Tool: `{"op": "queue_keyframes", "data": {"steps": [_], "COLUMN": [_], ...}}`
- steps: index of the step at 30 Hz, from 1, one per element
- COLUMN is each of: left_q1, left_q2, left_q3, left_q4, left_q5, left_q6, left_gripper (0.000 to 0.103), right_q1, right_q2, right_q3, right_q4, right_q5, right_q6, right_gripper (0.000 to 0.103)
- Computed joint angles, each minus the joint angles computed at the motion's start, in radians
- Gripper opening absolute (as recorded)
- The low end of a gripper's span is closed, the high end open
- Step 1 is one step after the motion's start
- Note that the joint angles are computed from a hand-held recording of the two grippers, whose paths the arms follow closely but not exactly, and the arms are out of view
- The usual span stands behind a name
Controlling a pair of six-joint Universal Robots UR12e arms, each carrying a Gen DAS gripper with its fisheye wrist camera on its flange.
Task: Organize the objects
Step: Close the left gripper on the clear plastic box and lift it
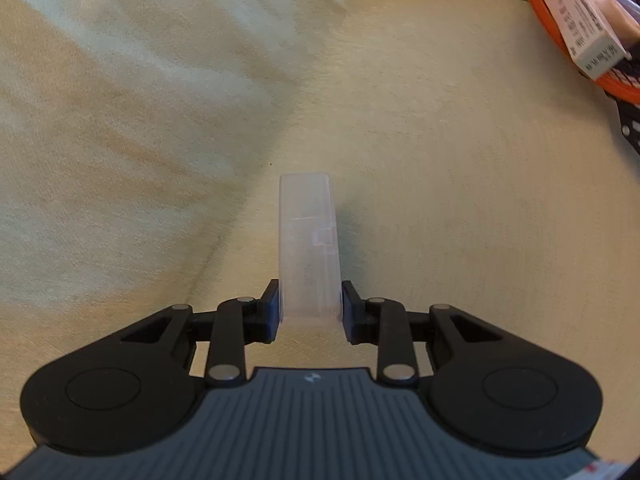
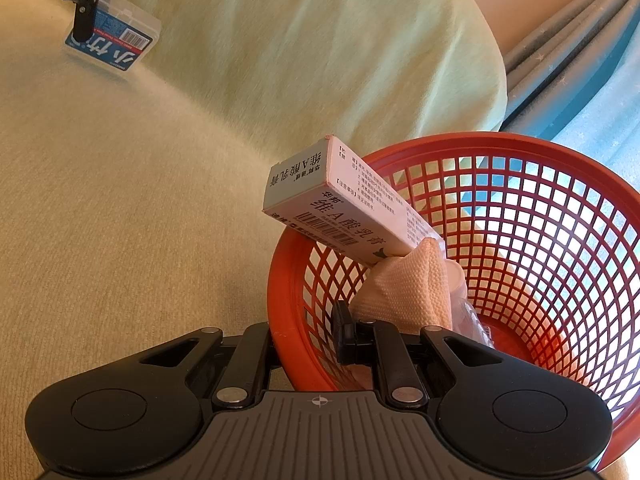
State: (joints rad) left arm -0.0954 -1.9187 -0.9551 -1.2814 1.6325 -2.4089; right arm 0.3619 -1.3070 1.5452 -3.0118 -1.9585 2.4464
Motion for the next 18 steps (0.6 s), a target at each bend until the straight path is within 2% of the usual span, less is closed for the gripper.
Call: {"op": "queue_keyframes", "data": {"steps": [6,18], "left_q1": [-0.003,-0.008], "left_q2": [0.025,0.059], "left_q3": [-0.044,-0.079], "left_q4": [0.060,0.107], "left_q5": [0.018,-0.029], "left_q6": [0.105,0.201], "left_gripper": [0.025,0.025], "right_q1": [0.004,0.012], "right_q2": [-0.001,-0.002], "right_q3": [-0.002,-0.011], "right_q4": [0.004,0.019], "right_q5": [-0.012,-0.043], "right_q6": [-0.014,-0.071], "right_gripper": [0.010,0.005]}}
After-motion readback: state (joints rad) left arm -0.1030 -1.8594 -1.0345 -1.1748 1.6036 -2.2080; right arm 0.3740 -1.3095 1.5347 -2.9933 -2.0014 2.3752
